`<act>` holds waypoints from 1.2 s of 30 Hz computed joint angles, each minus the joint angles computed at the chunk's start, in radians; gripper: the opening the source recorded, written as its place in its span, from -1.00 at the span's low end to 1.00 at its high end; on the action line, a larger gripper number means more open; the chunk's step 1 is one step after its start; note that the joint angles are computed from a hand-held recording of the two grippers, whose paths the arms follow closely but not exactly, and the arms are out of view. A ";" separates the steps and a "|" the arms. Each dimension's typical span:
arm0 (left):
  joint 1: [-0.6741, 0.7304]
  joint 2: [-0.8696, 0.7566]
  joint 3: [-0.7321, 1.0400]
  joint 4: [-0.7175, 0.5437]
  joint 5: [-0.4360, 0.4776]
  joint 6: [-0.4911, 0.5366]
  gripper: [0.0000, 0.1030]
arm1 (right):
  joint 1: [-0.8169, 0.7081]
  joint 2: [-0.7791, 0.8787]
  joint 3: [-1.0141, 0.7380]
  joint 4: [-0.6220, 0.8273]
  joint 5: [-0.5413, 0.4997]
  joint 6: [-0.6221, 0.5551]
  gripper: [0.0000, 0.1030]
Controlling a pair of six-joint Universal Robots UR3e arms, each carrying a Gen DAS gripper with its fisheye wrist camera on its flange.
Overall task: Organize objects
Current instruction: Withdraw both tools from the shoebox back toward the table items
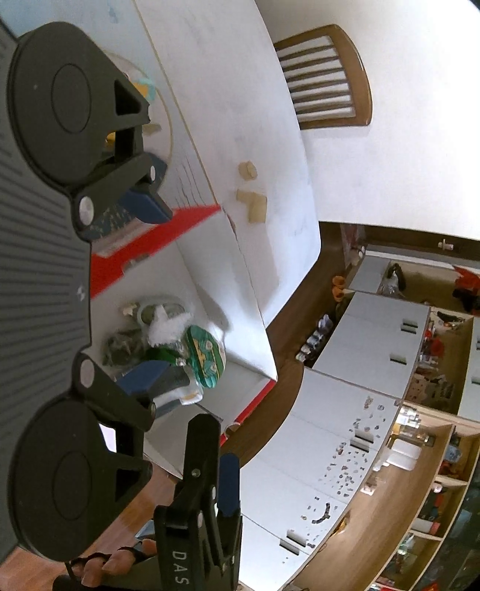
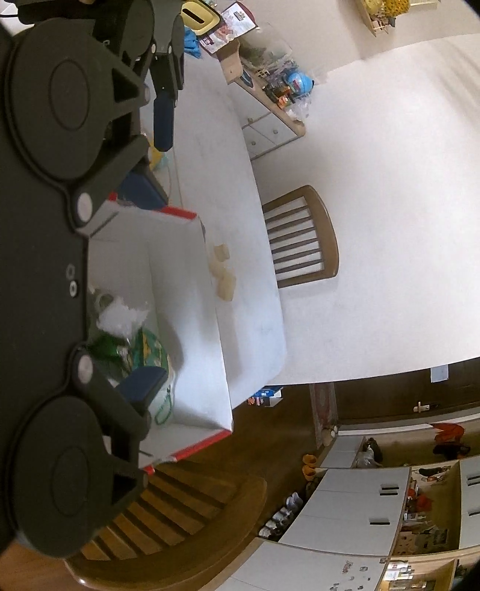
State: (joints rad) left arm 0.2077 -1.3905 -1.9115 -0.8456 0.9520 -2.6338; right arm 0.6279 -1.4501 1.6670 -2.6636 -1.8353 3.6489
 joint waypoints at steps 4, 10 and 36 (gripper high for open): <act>0.095 0.062 -0.036 -0.064 -0.043 0.068 0.58 | 0.054 0.058 -0.075 0.022 -0.030 0.047 0.77; 0.261 0.156 -0.076 -0.197 -0.118 0.215 0.67 | 0.126 0.161 -0.212 0.071 -0.057 0.092 0.77; 0.804 0.118 -0.124 -0.461 -0.246 0.771 1.00 | 0.297 0.686 -0.988 0.421 -0.104 0.154 0.78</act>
State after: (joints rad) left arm 1.0116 -1.2730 -2.0357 -1.3064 0.7062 -1.8627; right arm 0.9247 -0.7638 0.6786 -2.2424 -1.9393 3.8027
